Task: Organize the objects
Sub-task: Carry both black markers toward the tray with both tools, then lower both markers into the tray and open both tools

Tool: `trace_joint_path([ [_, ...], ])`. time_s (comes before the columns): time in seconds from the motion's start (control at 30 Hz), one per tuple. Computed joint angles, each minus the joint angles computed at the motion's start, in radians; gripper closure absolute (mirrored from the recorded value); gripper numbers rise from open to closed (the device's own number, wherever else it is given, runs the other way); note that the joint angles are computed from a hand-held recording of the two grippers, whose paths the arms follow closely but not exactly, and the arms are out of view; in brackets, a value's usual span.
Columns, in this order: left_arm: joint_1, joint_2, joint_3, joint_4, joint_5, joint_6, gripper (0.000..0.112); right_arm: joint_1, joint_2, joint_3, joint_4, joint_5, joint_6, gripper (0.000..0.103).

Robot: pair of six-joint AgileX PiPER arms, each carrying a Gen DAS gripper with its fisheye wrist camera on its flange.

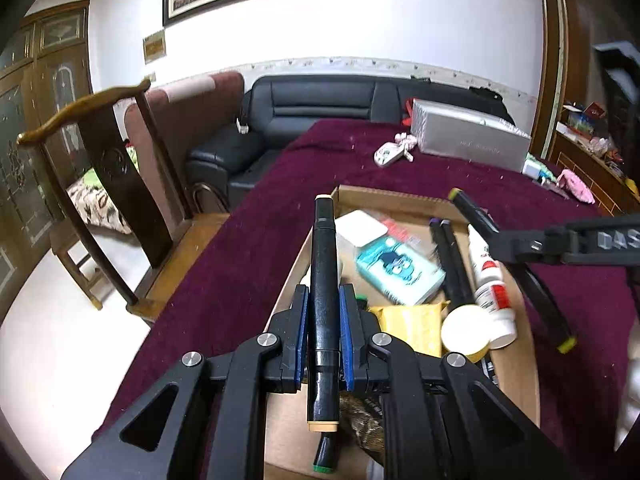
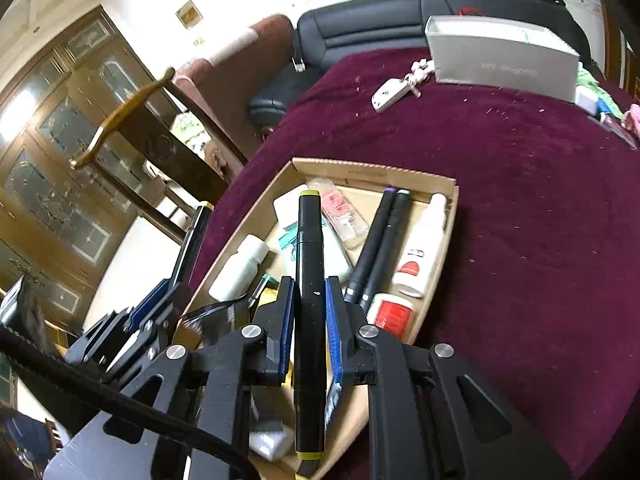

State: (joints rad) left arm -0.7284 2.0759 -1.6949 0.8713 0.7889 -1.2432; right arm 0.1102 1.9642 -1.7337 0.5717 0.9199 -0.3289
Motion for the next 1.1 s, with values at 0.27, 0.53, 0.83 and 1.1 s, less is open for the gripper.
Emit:
trace_joint_path([
  [0.27, 0.031, 0.032, -0.007, -0.049, -0.024, 0.033, 0.100, 0.037, 0.222, -0.271, -0.131, 0.073, 0.166, 0.090],
  [0.53, 0.041, 0.040, -0.012, -0.046, -0.028, 0.014, 0.099, 0.044, 0.331, -0.407, -0.175, 0.109, 0.209, 0.090],
  [0.83, 0.003, 0.025, -0.010, 0.064, 0.075, -0.106, 0.057, 0.047, 0.216, -0.248, -0.168, -0.021, 0.156, 0.076],
  [1.1, -0.076, -0.041, 0.027, 0.221, 0.224, -0.278, 0.029, 0.037, -0.040, 0.089, -0.114, -0.214, 0.008, 0.063],
])
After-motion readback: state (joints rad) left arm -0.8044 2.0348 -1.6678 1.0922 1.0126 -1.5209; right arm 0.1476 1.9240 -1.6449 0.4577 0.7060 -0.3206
